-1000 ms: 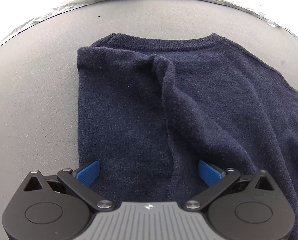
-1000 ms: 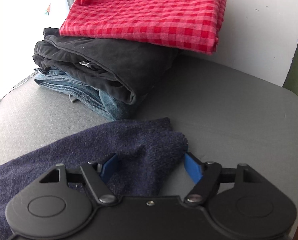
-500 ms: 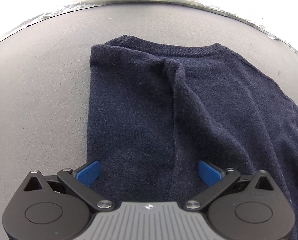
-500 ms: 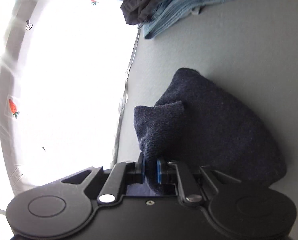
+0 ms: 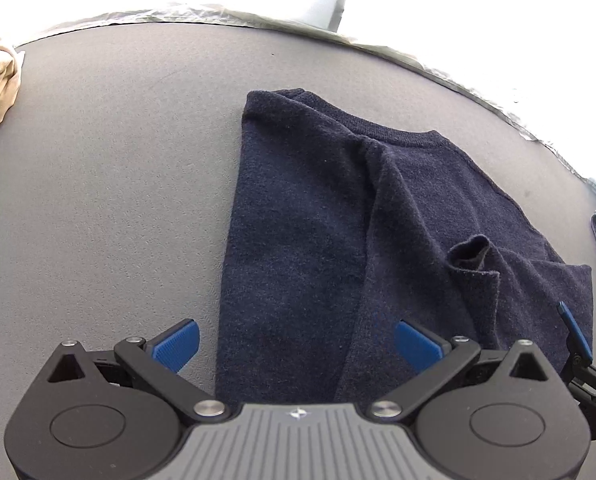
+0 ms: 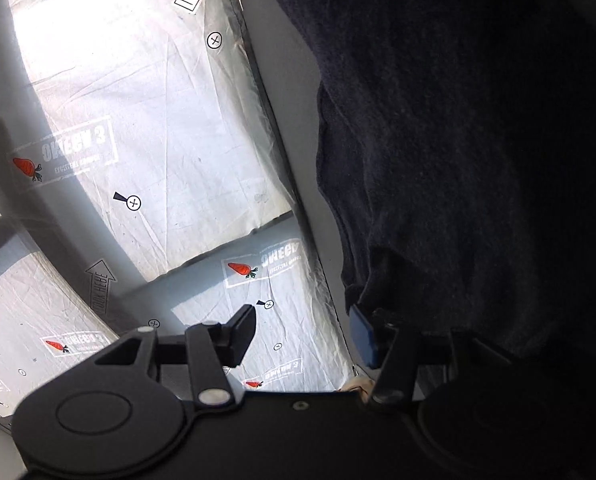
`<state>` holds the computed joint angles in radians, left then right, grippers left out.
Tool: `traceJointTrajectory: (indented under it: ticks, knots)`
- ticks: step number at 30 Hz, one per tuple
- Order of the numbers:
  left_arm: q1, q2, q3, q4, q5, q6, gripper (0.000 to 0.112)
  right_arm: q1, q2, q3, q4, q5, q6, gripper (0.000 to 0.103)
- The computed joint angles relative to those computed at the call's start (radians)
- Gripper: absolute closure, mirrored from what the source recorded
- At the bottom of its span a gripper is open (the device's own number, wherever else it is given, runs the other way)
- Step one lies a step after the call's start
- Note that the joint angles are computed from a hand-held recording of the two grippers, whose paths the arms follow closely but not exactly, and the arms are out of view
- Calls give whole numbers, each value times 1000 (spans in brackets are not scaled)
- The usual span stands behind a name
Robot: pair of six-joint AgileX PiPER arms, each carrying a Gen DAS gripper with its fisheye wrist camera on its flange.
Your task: Fold clothes
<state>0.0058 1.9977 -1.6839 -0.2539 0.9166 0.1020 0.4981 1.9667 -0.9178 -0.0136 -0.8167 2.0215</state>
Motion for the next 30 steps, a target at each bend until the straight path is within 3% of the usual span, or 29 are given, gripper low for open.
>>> traceJointTrajectory:
  ticks: [3, 5, 7, 10, 13, 19, 22, 23, 25, 26, 28, 30]
  knots:
    - [-43, -15, 17, -28, -32, 92, 10, 11, -22, 3, 83, 24, -87, 64]
    - [-74, -17, 13, -37, -51, 142, 11, 6, -36, 5, 122, 42, -142, 82]
    - [-103, 0, -20, -57, -58, 183, 21, -8, -43, 6, 144, 51, -175, 90]
    - [-137, 54, -111, -82, -44, 244, 38, -25, -49, 26, 193, 38, -203, 91]
    - [-178, 123, -220, -75, -33, 295, 38, -59, -45, 87, 217, -29, -190, 91]
    - [-232, 307, -496, -15, 129, 289, 37, -59, -76, 229, 329, -117, -163, 90]
    - [-244, 343, -531, 8, 151, 280, 40, -55, -76, 253, 378, -132, -156, 90]
    - [-246, 337, -513, 10, 137, 283, 45, -54, -77, 258, 393, -133, -159, 90]
    - [-249, 324, -490, 20, 120, 286, 88, -55, -98, 310, 401, -155, -161, 89]
    - [-251, 319, -482, 27, 114, 286, 100, -59, -114, 337, 400, -156, -172, 88]
    - [-246, 290, -442, 18, 76, 286, 102, -77, -163, 343, 393, -78, -261, 81]
    - [-233, 251, -395, -13, 36, 276, 103, -96, -248, 349, 407, 64, -438, 72]
